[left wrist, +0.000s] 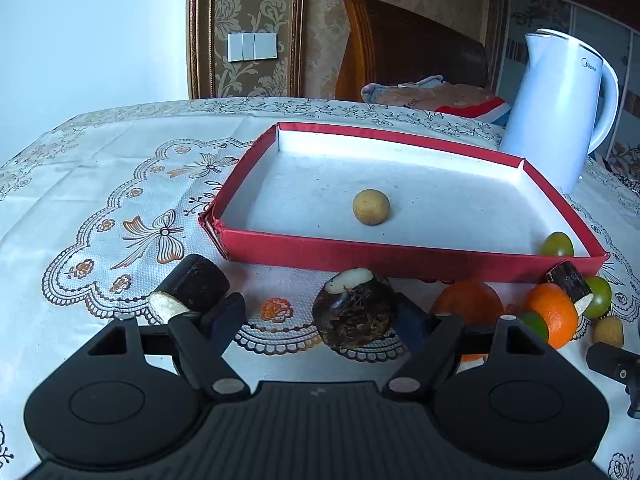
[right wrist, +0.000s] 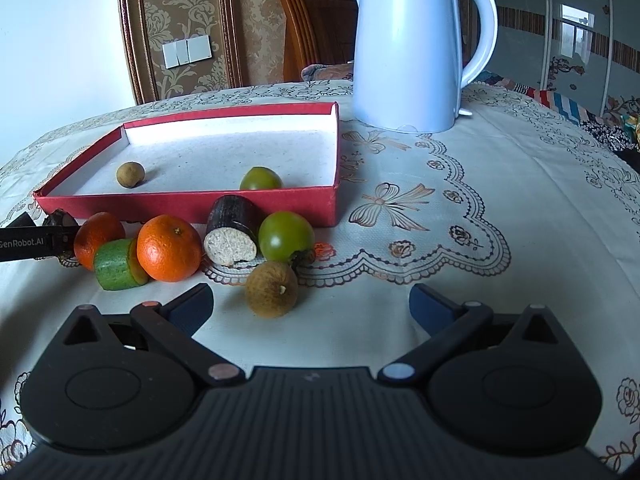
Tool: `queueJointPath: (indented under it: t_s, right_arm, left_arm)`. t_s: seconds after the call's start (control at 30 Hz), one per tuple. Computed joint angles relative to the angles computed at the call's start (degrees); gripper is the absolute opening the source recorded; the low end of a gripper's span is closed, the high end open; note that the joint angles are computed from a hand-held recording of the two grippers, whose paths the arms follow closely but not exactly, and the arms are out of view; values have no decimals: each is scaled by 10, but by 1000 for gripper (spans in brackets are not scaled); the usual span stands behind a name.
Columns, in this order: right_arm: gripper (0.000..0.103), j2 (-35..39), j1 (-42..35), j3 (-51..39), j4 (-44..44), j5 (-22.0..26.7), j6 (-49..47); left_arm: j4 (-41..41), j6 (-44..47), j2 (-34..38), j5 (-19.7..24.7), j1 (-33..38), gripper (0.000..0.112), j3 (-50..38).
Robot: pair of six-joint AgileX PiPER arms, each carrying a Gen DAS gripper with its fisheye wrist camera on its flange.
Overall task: Organize fruits
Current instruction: 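Grasp the dark water chestnut with the left tool while the right tool grasps a brown longan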
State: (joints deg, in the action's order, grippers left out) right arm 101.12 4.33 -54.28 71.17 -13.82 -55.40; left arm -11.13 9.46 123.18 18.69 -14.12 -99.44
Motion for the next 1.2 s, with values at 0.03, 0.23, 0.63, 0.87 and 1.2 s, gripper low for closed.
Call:
queueJointPath:
  t_s: [0.03, 0.23, 0.63, 0.87, 1.2]
  right_arm:
    - [103, -1, -1, 1, -12, 2, 11]
    - [100, 1, -4, -3, -8, 12, 0]
    - [71, 3, 14, -6, -21, 6, -27]
    - [56, 0, 12, 1, -68, 5, 22]
    - [35, -2, 16, 6, -98, -2, 46]
  left_arm:
    - [-3, 2, 0, -1, 1, 79, 1]
    - [-47, 65, -8, -10, 0, 63, 15]
    - [-139, 163, -12, -3, 8, 51, 21]
    - [-185, 216, -15, -2, 12, 40, 27]
    - [-159, 194, -19, -13, 4, 40, 35]
